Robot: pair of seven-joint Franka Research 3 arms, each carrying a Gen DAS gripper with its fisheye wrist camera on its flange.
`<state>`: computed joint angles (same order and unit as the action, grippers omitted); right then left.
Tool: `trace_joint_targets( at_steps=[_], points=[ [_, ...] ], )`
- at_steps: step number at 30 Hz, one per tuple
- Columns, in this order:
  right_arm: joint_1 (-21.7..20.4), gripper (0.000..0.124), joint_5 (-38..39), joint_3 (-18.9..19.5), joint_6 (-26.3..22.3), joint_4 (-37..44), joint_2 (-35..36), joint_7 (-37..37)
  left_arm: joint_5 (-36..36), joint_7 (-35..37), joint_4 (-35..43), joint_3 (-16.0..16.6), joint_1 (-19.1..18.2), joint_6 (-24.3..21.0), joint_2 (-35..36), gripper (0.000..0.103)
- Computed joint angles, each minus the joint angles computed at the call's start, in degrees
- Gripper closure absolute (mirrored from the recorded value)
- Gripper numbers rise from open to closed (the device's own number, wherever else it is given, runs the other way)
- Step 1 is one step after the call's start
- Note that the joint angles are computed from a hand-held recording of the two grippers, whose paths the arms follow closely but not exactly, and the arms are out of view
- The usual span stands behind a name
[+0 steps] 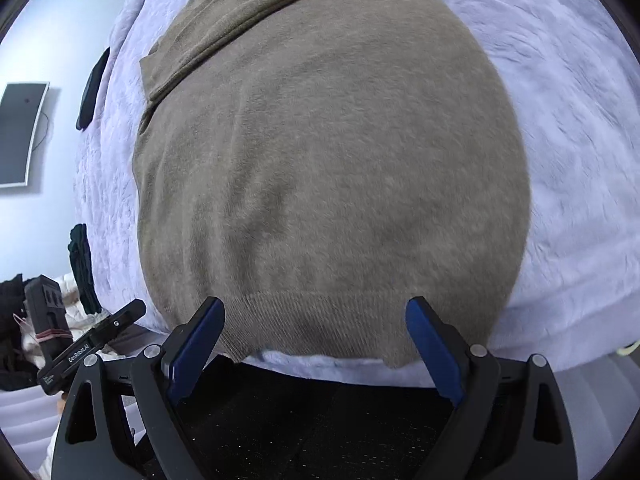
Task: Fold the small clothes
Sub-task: 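Grasp the hem with both tools and lift it toward the collar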
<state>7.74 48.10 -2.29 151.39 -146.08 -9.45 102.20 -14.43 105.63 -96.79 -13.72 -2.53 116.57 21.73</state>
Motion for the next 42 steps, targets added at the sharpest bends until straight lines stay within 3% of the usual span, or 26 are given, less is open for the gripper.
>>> trace_joint_targets(
  at_steps=[5,8,11,13,16,20,28,35,37,39,42],
  points=[
    [-1.5,0.030,-3.4,0.6,4.4,-7.8,-6.5,7.5,-4.5,5.9,-1.6,-1.4,1.3,-1.2,0.6,0.015],
    [-1.1,0.030,-1.4,-1.1,6.9,-11.7,-9.1,8.4,-7.0,9.0,-1.7,-2.1,1.7,-1.7,1.3,0.015],
    [1.8,0.030,7.3,-5.2,8.6,-13.1,-8.9,1.5,-7.3,10.3,-0.6,-2.1,1.3,-2.4,2.2,0.015],
    [4.2,0.030,17.8,-8.2,8.5,-12.4,-7.1,-8.5,-8.0,10.6,0.1,-2.2,1.2,-3.1,2.9,0.015],
    [3.8,0.030,27.2,-9.4,5.6,-10.6,-3.7,-18.9,-9.1,10.2,1.8,-2.2,1.5,-4.6,4.4,0.015],
    [0.9,0.030,31.4,-9.1,-0.5,-8.4,0.9,-26.0,-9.9,9.0,3.3,-2.3,1.6,-5.9,5.7,0.015],
    [-4.5,0.030,47.1,-6.6,-13.8,-5.8,1.9,-46.5,-17.7,11.5,6.1,-4.1,4.1,-11.5,7.5,0.015],
    [-7.8,0.031,46.0,-3.8,-16.1,-1.9,7.7,-46.6,-12.8,9.0,7.2,-3.1,1.5,-10.4,8.8,0.015],
    [-8.0,0.038,46.3,-3.1,-14.9,-1.7,8.1,-45.3,-11.7,9.1,6.8,-3.2,1.0,-9.7,8.3,0.015],
    [-8.0,0.065,44.2,-2.5,-13.1,-1.9,7.7,-42.1,-11.0,8.9,6.2,-3.2,0.7,-8.7,7.9,0.020],
    [-8.4,0.106,39.2,-2.8,-12.5,-3.1,6.7,-37.8,-9.2,7.2,5.8,-2.8,-0.3,-7.3,7.5,0.037]
  ],
)
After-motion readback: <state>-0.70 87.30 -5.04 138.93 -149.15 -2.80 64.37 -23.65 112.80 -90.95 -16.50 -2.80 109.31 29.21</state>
